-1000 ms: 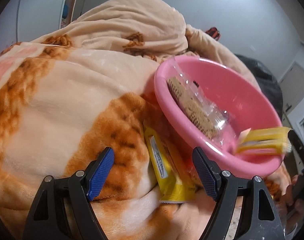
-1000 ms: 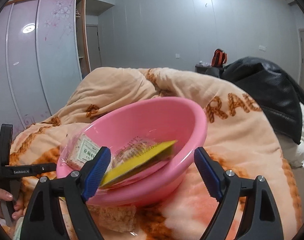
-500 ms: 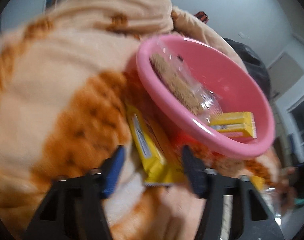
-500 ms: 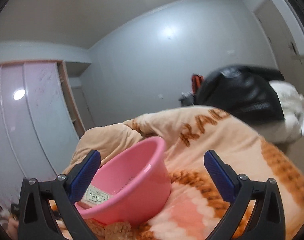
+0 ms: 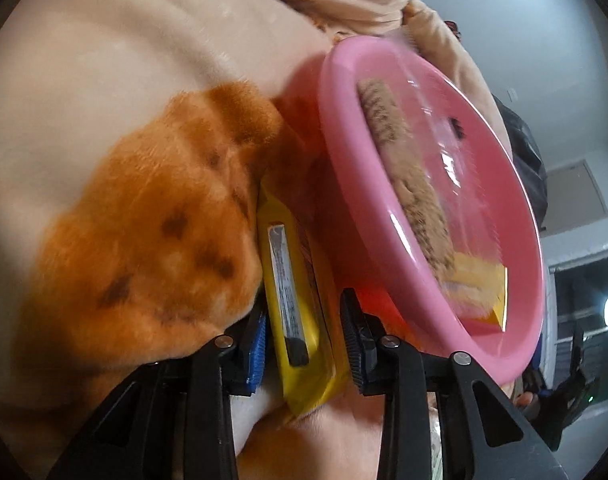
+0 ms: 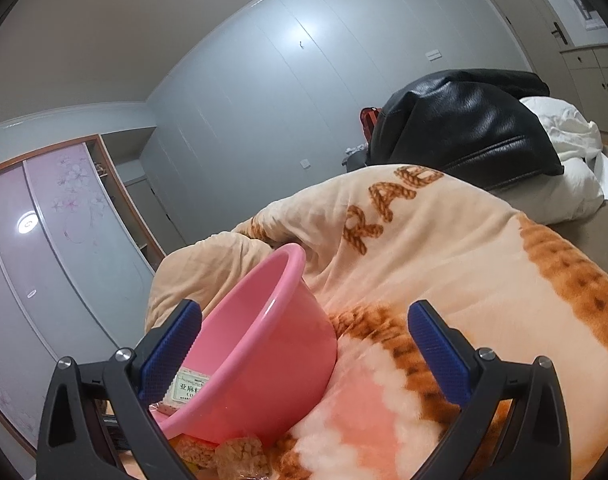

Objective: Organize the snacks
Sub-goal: 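Grasp the yellow snack bar beside the bowl with the left gripper, then drop the yellow snack bar into the pink bowl with the left gripper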

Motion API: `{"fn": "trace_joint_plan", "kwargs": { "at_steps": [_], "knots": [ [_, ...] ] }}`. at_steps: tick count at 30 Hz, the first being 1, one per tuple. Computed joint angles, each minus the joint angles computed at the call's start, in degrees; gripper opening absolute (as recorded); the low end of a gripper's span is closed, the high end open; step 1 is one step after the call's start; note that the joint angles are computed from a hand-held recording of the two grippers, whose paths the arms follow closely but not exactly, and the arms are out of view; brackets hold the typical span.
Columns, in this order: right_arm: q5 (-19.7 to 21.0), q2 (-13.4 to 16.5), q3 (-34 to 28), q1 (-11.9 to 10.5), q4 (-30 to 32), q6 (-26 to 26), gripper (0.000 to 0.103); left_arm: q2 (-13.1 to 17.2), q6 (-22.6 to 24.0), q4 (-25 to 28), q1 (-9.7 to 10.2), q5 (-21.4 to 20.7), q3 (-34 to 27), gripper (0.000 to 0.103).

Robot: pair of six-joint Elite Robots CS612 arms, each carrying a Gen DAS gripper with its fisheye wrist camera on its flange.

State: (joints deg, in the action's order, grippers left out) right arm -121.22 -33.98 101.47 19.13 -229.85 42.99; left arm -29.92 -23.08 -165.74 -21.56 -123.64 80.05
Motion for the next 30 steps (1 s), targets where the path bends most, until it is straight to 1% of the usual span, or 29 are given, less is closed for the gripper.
{"fn": "trace_joint_plan", "kwargs": {
  "at_steps": [2, 4, 6, 8, 10, 11, 13, 16, 17, 18, 20, 22, 23, 25, 27, 28, 30],
  "knots": [
    [0.59, -0.14, 0.32, -0.3, 0.73, 1.44, 0.103, 0.17, -0.92, -0.91, 0.43, -1.36, 0.23, 0.016],
    [1.27, -0.24, 0.72, -0.6, 1.1, 2.86, 0.103, 0.0, -1.72, -4.49, 0.75, -2.79, 1.59, 0.014],
    [1.66, -0.23, 1.03, -0.76, 1.01, 4.2, 0.103, -1.11, -1.5, -8.29, 0.8, -2.47, 3.95, 0.014],
    [1.95, -0.2, 1.31, -0.93, 0.57, 5.19, 0.103, -2.77, -1.99, -11.68, 0.68, 0.27, 6.65, 0.013],
    [2.23, -0.27, 1.51, -1.02, 0.65, 5.83, 0.103, -4.32, -3.79, -15.14, 0.79, 2.81, 8.91, 0.013],
    [2.38, -0.31, 1.59, -1.07, 0.76, 6.07, 0.103, -5.32, -5.46, -17.81, 0.92, 4.55, 10.6, 0.013],
    [2.56, -0.33, 1.51, -1.09, 1.05, 6.12, 0.103, -7.03, -7.07, -21.54, 1.07, 7.82, 12.81, 0.013],
    [2.89, -0.47, 1.51, -1.14, 1.86, 6.09, 0.103, -8.54, -9.03, -28.25, 1.37, 10.69, 14.71, 0.013],
    [2.98, -0.49, 1.55, -1.16, 1.93, 6.11, 0.103, -8.92, -9.82, -31.0, 1.5, 10.44, 15.02, 0.013],
    [3.04, -0.51, 1.6, -1.17, 1.96, 6.18, 0.103, -9.03, -10.31, -33.2, 1.68, 9.27, 14.85, 0.013],
    [3.2, -0.54, 1.68, -1.26, 1.99, 6.28, 0.103, -8.91, -9.68, -36.0, 1.83, 5.55, 13.82, 0.013],
    [3.3, -0.57, 1.71, -1.3, 2.17, 6.36, 0.103, -8.9, -7.87, -37.04, 1.42, 2.91, 12.84, 0.013],
    [3.33, -0.59, 1.74, -1.3, 2.24, 6.35, 0.103, -8.96, -6.42, -36.98, 0.89, 2.45, 12.38, 0.013],
    [3.5, -0.6, 1.74, -1.38, 2.3, 6.24, 0.103, -8.72, -3.44, -33.86, -0.36, 1.94, 10.75, 0.013],
    [3.58, -0.61, 1.76, -1.44, 2.35, 6.27, 0.103, -7.5, -2.83, -30.81, -1.45, 0.33, 8.36, 0.013],
    [3.61, -0.59, 1.76, -1.45, 2.29, 6.27, 0.103, -6.64, -2.38, -28.54, -1.76, -1.56, 6.91, 0.013],
    [3.62, -0.57, 1.76, -1.48, 2.29, 6.28, 0.103, -5.31, -2.28, -25.97, -2.07, -3.5, 4.85, 0.013]
  ]
}}
